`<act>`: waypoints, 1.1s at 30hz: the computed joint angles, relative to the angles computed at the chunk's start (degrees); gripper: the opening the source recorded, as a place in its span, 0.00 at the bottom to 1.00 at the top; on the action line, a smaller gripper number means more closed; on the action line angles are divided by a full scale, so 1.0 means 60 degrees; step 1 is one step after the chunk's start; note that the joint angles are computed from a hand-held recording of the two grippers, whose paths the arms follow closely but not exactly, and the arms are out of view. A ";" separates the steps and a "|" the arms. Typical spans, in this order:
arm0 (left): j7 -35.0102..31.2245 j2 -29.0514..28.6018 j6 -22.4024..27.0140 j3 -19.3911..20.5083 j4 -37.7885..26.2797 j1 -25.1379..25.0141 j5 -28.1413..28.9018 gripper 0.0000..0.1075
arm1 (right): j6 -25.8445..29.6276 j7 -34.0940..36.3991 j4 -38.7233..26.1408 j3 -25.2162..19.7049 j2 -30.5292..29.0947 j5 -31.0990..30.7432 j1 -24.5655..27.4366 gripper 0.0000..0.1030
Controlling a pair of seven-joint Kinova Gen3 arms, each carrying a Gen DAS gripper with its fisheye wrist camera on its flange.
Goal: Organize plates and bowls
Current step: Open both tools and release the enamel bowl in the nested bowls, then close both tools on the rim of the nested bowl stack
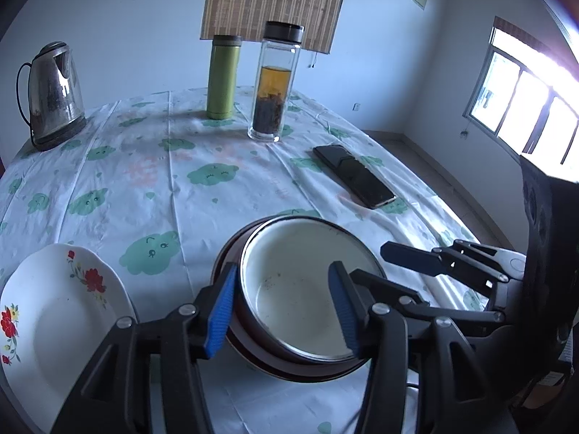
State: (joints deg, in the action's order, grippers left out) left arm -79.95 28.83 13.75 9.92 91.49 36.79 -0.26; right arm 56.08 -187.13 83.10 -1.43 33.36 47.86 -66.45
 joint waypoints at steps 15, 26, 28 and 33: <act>0.0768 0.0041 0.0173 -0.0597 -0.0072 0.0419 -0.0481 0.70 | -0.0031 -0.0410 0.0148 -0.0003 -0.0068 0.0180 -0.0083 0.51; -0.0215 0.0284 0.0566 0.0898 -0.0189 -0.1015 0.0515 0.70 | -0.0911 -0.1047 0.0683 -0.0037 -0.0276 0.0336 0.0091 0.53; -0.0585 0.0377 0.0686 0.1311 -0.0237 -0.1409 0.0851 0.67 | -0.1288 -0.1310 0.0896 -0.0010 -0.0367 0.0415 0.0132 0.53; -0.1100 0.0498 0.0948 0.1517 -0.0349 -0.1648 0.1417 0.64 | -0.1461 -0.1305 0.0886 -0.0018 -0.0338 0.0383 0.0160 0.52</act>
